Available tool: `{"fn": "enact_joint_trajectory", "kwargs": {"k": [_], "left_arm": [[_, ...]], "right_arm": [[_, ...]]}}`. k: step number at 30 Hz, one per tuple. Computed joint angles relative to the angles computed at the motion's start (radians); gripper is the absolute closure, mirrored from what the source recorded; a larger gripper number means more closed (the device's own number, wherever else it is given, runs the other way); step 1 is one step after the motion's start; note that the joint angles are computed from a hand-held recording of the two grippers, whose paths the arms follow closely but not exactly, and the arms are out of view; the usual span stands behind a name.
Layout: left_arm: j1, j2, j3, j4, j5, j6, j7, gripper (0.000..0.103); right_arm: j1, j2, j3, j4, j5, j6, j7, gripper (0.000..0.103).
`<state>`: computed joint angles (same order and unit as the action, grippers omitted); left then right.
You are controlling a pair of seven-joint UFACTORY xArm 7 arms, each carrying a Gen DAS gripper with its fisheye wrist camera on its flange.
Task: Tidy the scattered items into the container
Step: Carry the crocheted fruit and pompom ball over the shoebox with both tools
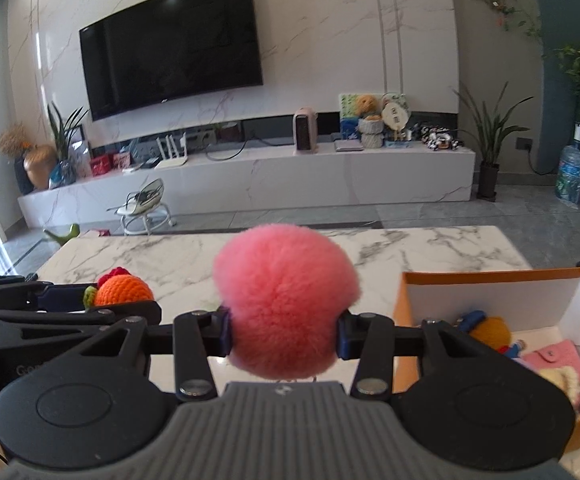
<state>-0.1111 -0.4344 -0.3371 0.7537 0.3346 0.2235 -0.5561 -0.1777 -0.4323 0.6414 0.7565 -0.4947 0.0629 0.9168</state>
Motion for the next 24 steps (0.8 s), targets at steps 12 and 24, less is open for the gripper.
{"fn": "enact_joint_trajectory", "kwargs": {"k": [12,24], "left_arm": [[-0.035,0.187,-0.127,0.155,0.135,-0.040,-0.100,0.045],[-0.162,0.479,-0.103,0.426,0.406,0.019,-0.224,0.045]], "right_arm": [[0.043,-0.255,-0.169,-0.219,0.123,0.028,-0.077,0.055],[-0.157,-0.299,-0.202,-0.280,0.158,-0.018,-0.134,0.055]]}}
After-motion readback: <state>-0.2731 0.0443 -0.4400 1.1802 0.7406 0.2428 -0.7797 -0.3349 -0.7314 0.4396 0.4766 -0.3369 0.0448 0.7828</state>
